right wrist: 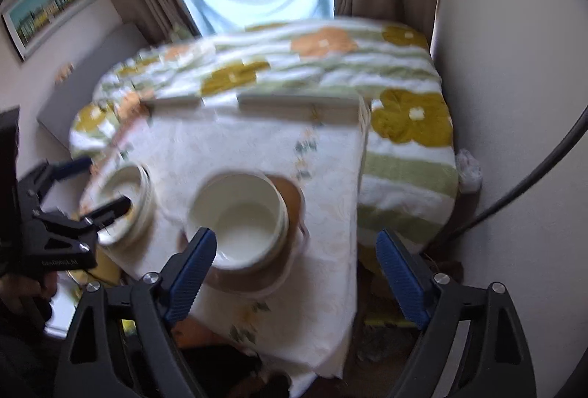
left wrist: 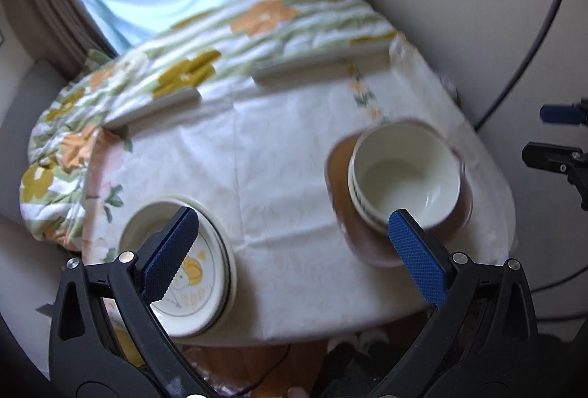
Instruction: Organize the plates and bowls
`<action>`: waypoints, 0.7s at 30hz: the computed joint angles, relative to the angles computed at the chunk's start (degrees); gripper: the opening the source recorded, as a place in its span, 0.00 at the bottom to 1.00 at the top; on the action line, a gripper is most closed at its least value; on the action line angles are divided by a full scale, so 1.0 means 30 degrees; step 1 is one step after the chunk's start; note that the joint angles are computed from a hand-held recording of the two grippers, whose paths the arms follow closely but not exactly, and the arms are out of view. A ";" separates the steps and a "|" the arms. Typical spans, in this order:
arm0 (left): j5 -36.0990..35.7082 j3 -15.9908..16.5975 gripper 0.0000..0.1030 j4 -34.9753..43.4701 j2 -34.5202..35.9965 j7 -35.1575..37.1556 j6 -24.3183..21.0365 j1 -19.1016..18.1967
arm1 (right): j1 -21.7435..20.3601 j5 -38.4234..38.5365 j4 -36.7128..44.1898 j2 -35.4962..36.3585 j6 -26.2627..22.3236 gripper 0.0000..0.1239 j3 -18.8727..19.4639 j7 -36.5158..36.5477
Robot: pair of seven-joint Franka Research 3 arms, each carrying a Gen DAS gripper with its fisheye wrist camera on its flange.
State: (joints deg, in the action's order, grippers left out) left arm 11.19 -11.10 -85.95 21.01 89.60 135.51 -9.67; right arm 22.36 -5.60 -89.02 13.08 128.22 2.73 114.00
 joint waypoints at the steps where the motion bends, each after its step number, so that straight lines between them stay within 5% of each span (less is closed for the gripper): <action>1: -0.0407 -0.0169 1.00 0.0203 0.0233 0.0446 -0.0574 0.0149 | 0.0100 -0.0330 0.0465 0.0316 -0.0984 0.70 -0.0049 0.0050; 7: -0.1029 -0.0249 1.00 0.2553 0.2441 0.1309 -0.3433 -0.0036 | 0.0072 0.0452 0.2459 0.2286 -0.3868 0.70 -0.0071 -0.0600; 16: -0.1111 -0.0237 0.92 0.5150 0.4728 0.2308 -0.5696 -0.0495 | -0.0022 0.2123 0.3539 0.3942 -0.4876 0.69 -0.0116 -0.1448; 21: -0.1383 -0.0329 0.77 0.6592 0.5857 0.2725 -0.6826 -0.0682 | -0.0071 0.2562 0.5172 0.5189 -0.5932 0.51 -0.0032 -0.2889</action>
State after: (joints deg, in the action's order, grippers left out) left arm 7.05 -12.09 -66.17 38.58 97.78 115.03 -11.72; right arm 22.15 2.09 -73.51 28.65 110.42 2.64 105.34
